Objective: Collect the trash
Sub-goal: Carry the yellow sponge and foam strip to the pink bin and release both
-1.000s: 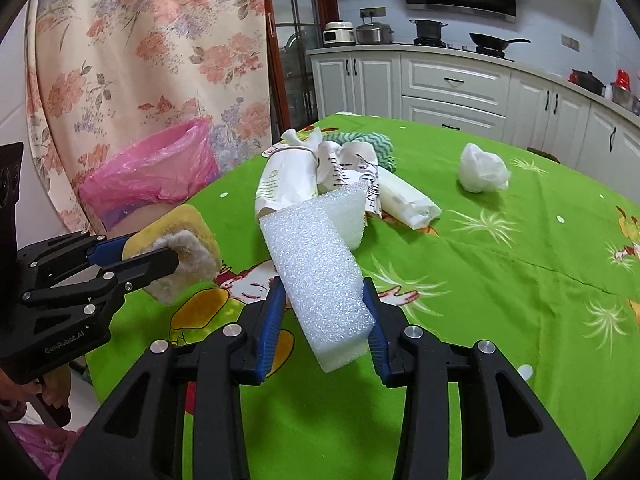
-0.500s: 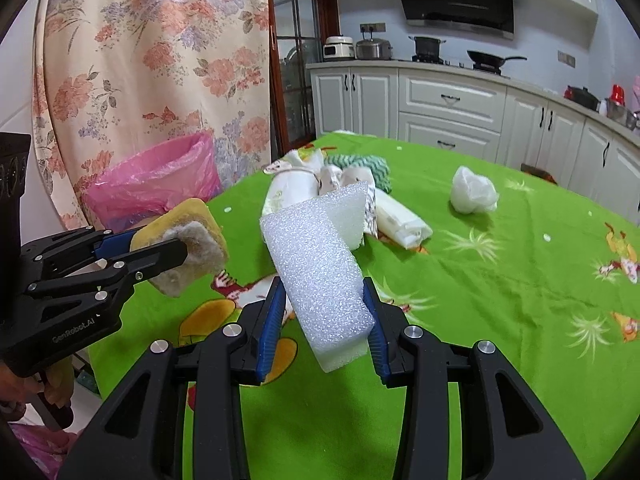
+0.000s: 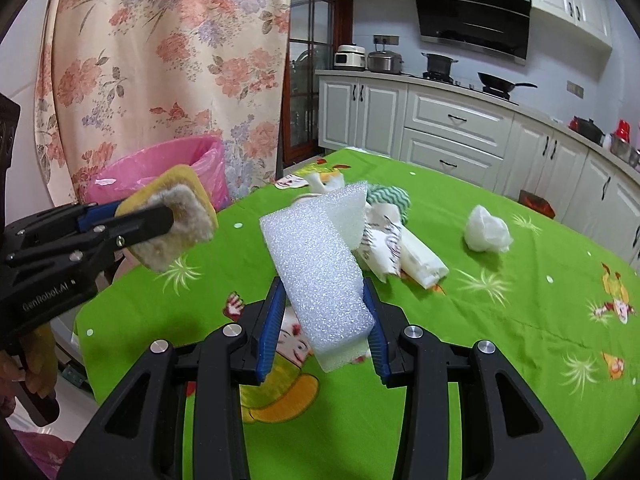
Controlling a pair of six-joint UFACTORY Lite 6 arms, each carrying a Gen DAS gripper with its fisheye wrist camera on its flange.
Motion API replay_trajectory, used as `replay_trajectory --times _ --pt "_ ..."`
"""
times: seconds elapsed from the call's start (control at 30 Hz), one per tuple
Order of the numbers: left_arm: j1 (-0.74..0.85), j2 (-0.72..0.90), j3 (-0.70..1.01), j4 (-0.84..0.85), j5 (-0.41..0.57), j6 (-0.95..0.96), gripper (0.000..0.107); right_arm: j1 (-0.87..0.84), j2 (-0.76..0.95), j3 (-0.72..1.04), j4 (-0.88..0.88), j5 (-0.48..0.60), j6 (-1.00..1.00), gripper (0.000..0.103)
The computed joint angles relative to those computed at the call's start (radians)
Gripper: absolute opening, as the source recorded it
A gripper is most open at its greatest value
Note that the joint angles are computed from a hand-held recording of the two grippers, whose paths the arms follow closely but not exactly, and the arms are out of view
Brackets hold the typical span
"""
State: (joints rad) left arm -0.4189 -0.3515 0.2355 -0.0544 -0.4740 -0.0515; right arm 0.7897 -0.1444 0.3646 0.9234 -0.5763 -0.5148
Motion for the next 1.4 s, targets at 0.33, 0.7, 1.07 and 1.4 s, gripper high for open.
replay_trajectory --times 0.33,0.7,1.07,1.4 --pt "0.304 -0.150 -0.017 0.460 0.043 -0.330 0.031 0.065 0.149 0.200 0.052 -0.003 -0.110 0.038" --pt "0.646 -0.118 0.072 0.872 -0.038 -0.628 0.031 0.083 0.331 0.470 0.013 0.038 -0.161 0.038" --pt "0.837 0.243 0.390 0.938 -0.091 -0.654 0.032 0.061 0.622 0.923 0.003 0.181 -0.265 0.038" --pt "0.884 0.524 0.622 0.867 -0.071 -0.592 0.035 0.051 0.918 1.368 0.363 0.301 -0.624 0.038"
